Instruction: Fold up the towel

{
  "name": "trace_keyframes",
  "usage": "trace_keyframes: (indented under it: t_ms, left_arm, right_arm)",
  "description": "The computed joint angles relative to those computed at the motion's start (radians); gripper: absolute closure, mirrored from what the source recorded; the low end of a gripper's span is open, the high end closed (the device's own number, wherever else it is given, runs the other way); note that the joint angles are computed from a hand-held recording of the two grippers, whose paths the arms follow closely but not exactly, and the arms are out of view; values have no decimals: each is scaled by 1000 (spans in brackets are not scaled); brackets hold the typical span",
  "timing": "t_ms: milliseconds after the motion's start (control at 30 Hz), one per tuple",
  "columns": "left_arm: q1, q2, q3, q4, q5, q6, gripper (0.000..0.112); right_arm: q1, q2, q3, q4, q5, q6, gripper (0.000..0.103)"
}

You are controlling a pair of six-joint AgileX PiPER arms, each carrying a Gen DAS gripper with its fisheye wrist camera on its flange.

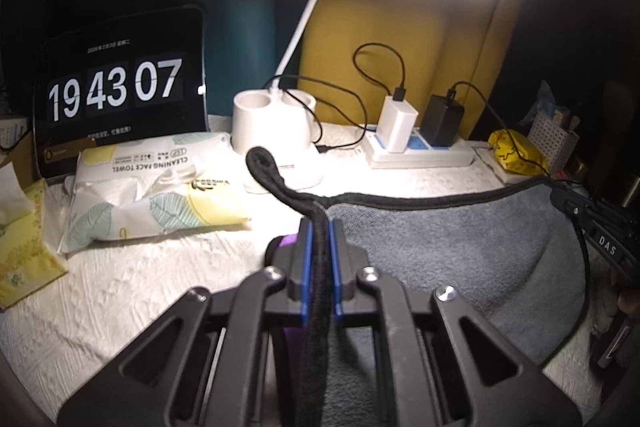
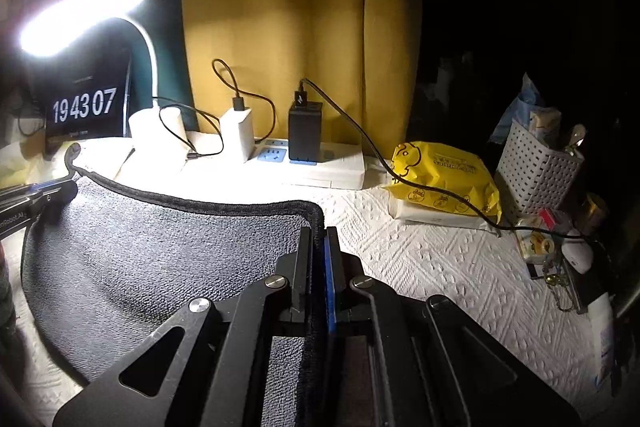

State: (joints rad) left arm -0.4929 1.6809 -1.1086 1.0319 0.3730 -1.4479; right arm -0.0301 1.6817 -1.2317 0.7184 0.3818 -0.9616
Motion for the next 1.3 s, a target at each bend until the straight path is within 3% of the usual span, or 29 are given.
trace_keyframes:
  t_ms: [167, 333, 600, 800, 967, 1000, 1033, 1100, 1300]
  left_arm:
    - [28, 79, -66, -88, -14, 89, 104]
    - [36, 174, -155, -170, 22, 190, 104]
    - [78, 285, -319, -549, 119, 563, 100]
    - [92, 295, -334, -601, 124, 591, 94]
    - [78, 275, -318, -541, 153, 553, 84]
    - [74, 270, -314, -520, 160, 537, 76]
    - [72, 254, -297, -498, 163, 516, 62]
    - [74, 235, -279, -459, 168, 471, 45]
    - [86, 176, -219, -437, 164, 442, 43]
  right_arm:
    - [11, 74, -50, -69, -9, 79, 97]
    - [31, 144, -110, -228, -5, 266, 97]
    - [55, 214, -192, -448, 54, 488, 97]
    - [60, 277, -290, -543, 168, 582, 97]
    - [82, 285, -296, -605, 164, 633, 93]
    - [84, 284, -296, -617, 161, 645, 91]
    - [87, 282, -295, -634, 159, 662, 88]
    - [99, 285, -296, -698, 147, 736, 75]
    - [88, 257, -274, -736, 145, 749, 52]
